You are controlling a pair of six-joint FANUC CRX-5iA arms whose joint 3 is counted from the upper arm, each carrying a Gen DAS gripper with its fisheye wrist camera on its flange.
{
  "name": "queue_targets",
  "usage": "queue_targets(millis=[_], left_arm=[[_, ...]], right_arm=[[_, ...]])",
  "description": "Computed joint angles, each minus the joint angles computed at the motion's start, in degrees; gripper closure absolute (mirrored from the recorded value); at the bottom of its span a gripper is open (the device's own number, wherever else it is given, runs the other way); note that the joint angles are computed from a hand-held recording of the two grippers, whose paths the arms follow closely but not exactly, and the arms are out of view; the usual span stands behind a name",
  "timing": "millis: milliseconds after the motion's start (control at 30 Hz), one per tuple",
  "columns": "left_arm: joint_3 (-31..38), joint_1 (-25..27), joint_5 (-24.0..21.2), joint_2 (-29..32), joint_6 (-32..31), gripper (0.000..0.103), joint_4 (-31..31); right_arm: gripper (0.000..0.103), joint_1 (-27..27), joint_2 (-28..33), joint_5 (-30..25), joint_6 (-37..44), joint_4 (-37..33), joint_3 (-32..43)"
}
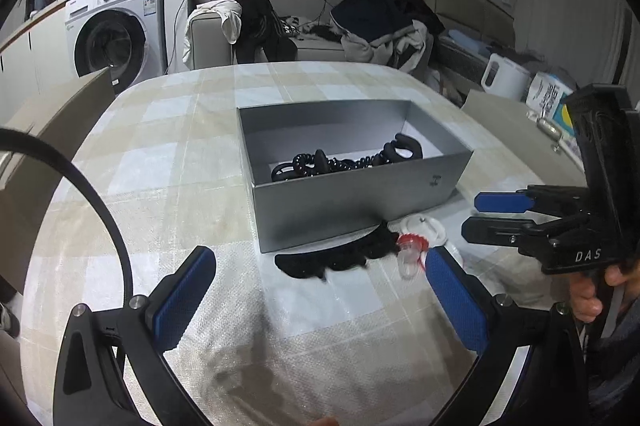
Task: Organize jewelry
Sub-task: 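Move the left tool to the black curved hair clip while the right tool approaches the white pin badge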
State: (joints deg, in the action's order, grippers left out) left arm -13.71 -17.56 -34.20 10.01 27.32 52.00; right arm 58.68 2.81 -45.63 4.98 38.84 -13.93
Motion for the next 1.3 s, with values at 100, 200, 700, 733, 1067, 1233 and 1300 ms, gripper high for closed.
queue_targets(millis=[100, 200, 700, 733, 1067, 1233, 1300], left_arm=[[-0.37, -0.07, 0.62, -0.20, -0.35, 0.001, 0.04], [0.28, 0.31, 0.11, 0.25, 1.15, 0.001, -1.41], [2.21, 1.51, -1.05, 1.09, 8.19, 0.001, -6.60], [2.11, 1.53, -0.99, 1.03, 8.01, 0.001, -6.43], [3.04, 1.97, -1.44, 1.69, 9.09, 0.001, -7.10], [3.53, 1.92, -1.48, 1.94, 9.67, 0.001, -7.57], [3.42, 1.98, -1.39, 1.92, 9.41, 0.001, -7.36]], right_arm=[[0.053, 0.37, 1.82, -1.51, 3.38, -1.63, 2.21], [0.059, 0.34, 3.80, -3.59, 6.60, -3.42, 4.76], [0.059, 0.18, 6.06, -5.07, 13.13, -6.71, 8.36], [0.059, 0.26, 5.81, -5.06, 13.02, -6.51, 8.08], [0.060, 0.14, 6.84, -5.86, 13.81, -6.62, 9.21], [0.060, 0.58, 7.81, -6.71, 14.36, -5.56, 9.89], [0.060, 0.67, 7.93, -6.89, 14.39, -5.36, 9.93]])
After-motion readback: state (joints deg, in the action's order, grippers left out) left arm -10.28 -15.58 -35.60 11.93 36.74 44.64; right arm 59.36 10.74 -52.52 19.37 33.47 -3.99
